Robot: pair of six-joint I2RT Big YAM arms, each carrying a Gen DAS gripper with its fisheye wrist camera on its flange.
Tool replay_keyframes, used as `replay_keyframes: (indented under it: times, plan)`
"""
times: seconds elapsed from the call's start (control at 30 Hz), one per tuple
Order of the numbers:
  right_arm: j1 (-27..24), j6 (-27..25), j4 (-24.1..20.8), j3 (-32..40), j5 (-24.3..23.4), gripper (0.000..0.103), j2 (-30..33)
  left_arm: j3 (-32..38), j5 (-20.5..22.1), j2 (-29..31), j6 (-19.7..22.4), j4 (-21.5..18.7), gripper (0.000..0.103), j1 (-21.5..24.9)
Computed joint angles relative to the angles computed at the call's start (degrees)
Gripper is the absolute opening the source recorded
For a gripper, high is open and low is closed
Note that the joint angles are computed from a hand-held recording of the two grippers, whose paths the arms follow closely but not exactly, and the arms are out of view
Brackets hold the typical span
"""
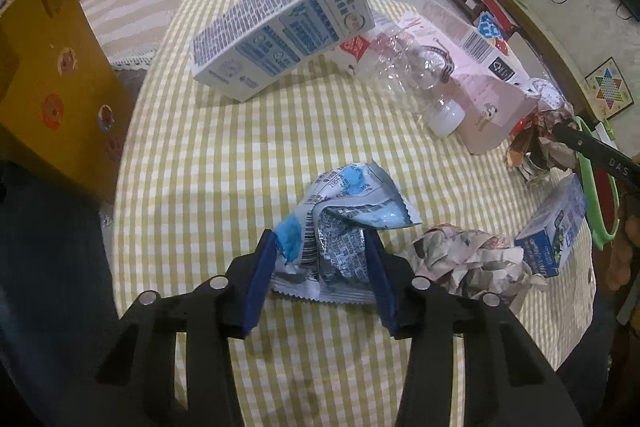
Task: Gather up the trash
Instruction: 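Grasp the blue-white snack wrapper with the left tool while the right tool grasps crumpled paper, then lift the wrapper with the left tool while the right tool lifts the crumpled paper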
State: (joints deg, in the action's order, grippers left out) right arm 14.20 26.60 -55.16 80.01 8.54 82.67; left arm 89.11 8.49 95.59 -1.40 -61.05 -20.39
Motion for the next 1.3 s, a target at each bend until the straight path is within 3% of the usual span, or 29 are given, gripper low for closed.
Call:
replay_keyframes:
  times: [0.07,0.67,1.3]
  plan:
    - [-0.10,0.17,0.57,-0.56,-0.59,0.026,-1.04,0.18,0.12,-0.29,-0.09,-0.02,0.039,0.03]
    - [0.35,1.82,3.01,-1.84,-2.66,0.025,-8.52,-0.30,2.69,-5.54,-2.86,2.63,0.036,1.07]
    - [-1.83,2.37,4.23,-3.65,-2.16,0.025,-14.70,6.68,1.91,-6.87,-4.03,2.76,0.036,-5.82]
